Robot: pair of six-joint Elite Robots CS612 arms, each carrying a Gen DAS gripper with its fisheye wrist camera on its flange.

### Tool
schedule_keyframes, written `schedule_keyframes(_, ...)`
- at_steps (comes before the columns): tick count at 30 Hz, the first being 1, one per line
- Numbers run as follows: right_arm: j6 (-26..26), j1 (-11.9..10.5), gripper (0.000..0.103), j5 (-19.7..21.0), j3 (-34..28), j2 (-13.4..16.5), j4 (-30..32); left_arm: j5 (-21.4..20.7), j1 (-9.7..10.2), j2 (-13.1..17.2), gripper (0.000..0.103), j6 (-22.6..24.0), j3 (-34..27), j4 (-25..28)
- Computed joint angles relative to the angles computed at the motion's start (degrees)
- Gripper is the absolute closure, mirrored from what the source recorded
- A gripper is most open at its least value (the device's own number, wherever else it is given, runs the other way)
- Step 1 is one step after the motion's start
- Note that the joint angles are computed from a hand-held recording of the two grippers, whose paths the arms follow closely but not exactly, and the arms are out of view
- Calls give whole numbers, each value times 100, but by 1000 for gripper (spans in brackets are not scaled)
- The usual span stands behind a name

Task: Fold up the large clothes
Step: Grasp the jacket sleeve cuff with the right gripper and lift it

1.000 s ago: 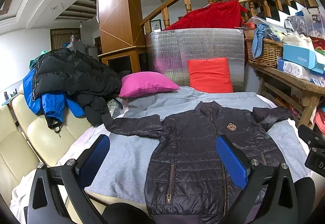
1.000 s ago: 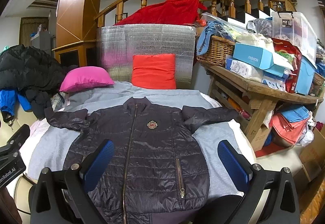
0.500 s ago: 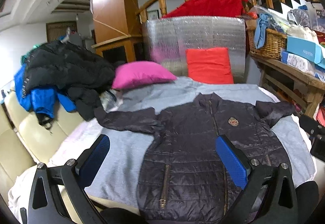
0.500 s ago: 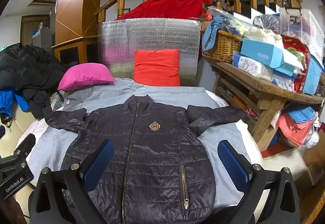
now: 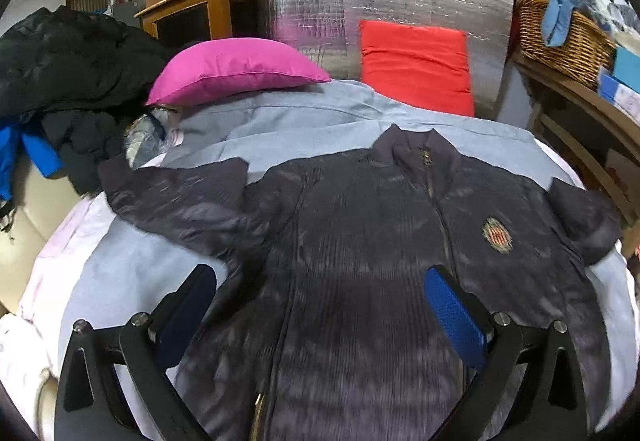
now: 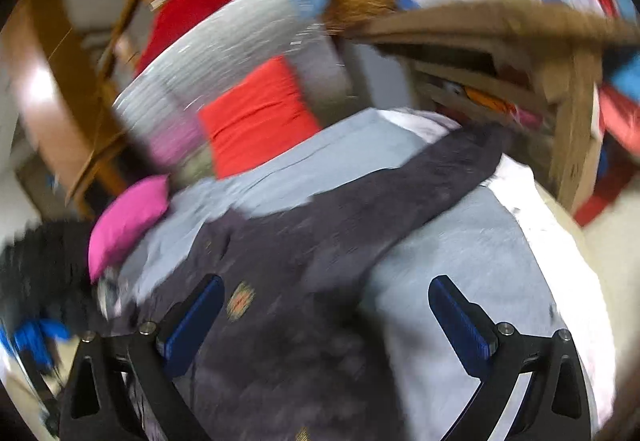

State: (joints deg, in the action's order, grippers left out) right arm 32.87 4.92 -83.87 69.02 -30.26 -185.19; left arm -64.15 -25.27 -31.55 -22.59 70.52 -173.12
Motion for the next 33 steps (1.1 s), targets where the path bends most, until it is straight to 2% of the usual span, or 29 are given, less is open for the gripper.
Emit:
schedule_keyframes(5,1575,-535,0,884,-941,762,-119,-84,8,371,0,414,-474,158)
schedule_keyframes(9,2297,-695,1,830,-1741,1255,216,-54,8,540,0,599,-722,482)
schedule_keyframes(14,2842,-797,6,760,-2605,1740,736,171,3,638,0,698,-840,500)
schedule_keyframes(20,3055,-821,36,584,-3495,2184,1681,237,27,707,0,621,-961,679)
schedule_keyframes(22,3005,-786,72,368,-3707,2278,1870,258,28,717,0,625,-976,674)
schedule_keyframes(24,2853,-745,77,171,-3775,2291,1895,258,31,708,0,619,-969,654)
schedule_keyframes(25,2731,-714,83,30,-3697,2245,1784,257,34,692,0,618,-944,610)
schedule_keyframes(28,2238,-582,84,-291,-3316,2007,1155,299,33,629,0,636,-830,434)
schedule_keyframes(33,1435,-308,84,-360,-2854,1623,480,262,80,426,0,487,-497,152)
